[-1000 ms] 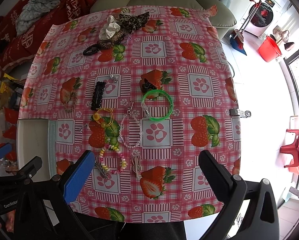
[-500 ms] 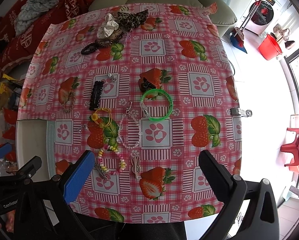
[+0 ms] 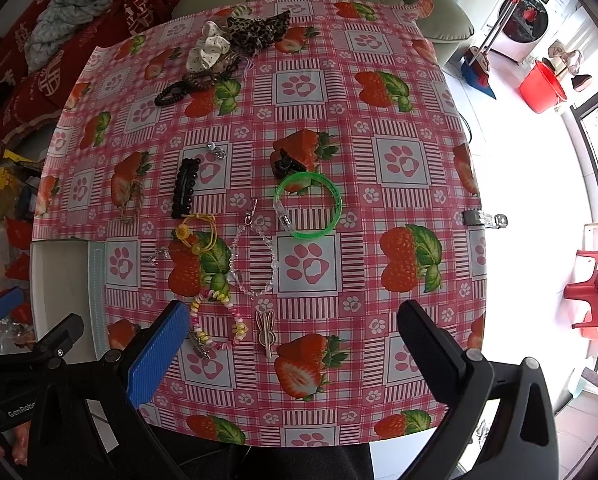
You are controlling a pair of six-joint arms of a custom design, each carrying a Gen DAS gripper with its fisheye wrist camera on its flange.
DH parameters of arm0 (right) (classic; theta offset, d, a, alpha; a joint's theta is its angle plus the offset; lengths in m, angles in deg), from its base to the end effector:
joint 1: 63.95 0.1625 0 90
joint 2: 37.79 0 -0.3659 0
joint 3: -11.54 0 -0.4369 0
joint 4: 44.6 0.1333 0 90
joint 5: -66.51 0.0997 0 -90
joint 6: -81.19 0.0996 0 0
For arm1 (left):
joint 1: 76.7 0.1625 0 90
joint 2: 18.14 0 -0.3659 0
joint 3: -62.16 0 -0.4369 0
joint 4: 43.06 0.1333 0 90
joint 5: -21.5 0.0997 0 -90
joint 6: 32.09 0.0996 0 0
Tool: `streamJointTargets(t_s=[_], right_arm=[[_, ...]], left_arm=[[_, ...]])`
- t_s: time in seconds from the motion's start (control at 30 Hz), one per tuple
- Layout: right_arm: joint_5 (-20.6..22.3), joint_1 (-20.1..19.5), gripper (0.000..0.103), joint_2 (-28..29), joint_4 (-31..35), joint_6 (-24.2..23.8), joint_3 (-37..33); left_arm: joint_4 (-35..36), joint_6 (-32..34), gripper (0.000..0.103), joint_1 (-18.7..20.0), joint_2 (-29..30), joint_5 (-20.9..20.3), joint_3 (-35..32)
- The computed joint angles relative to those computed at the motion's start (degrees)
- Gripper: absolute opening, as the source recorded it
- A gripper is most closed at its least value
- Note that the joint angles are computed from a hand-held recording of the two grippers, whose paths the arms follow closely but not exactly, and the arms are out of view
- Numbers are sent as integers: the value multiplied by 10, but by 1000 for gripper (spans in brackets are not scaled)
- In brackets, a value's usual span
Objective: Organize jewelry
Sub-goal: 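Move the right tool toward the green bangle while the left tool approaches the black rhinestone clip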
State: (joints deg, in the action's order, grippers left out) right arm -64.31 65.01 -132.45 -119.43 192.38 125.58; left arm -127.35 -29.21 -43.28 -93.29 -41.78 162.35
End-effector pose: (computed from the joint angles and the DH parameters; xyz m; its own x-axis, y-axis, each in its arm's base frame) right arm 0.3182 -0.2851 0.2636 -0.3544 0.8733 0.3342 0.5185 0.4809 -0.7070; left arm -0.3441 -0.4404 0.2038 -0.2637 0.8948 -0.3602 0.7315 0.4289 0.5301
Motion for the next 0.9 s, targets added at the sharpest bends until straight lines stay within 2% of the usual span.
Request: streamJointTargets(t_s=[0.13, 0.37, 0.57, 0.8, 0.87, 0.9], right_arm=[[2, -4, 103, -17, -2, 11, 16], [4, -20, 103, -63, -8, 16, 55], [24, -54, 103, -104, -21, -36, 86], [20, -96, 103, -159, -45, -76, 127], [15, -108, 103, -167, -47, -90, 132], [12, -112, 103, -170, -49, -96, 134]], left_arm=[[-7, 2, 103, 0, 12, 11, 0], [-15, -8, 103, 13, 48, 5, -13], [-46, -22, 103, 18, 87, 25, -23], [-96, 3, 103, 26, 128, 12, -36], [-100, 5, 96, 27, 141, 6, -43], [-98, 6, 96, 27, 150, 2, -49]])
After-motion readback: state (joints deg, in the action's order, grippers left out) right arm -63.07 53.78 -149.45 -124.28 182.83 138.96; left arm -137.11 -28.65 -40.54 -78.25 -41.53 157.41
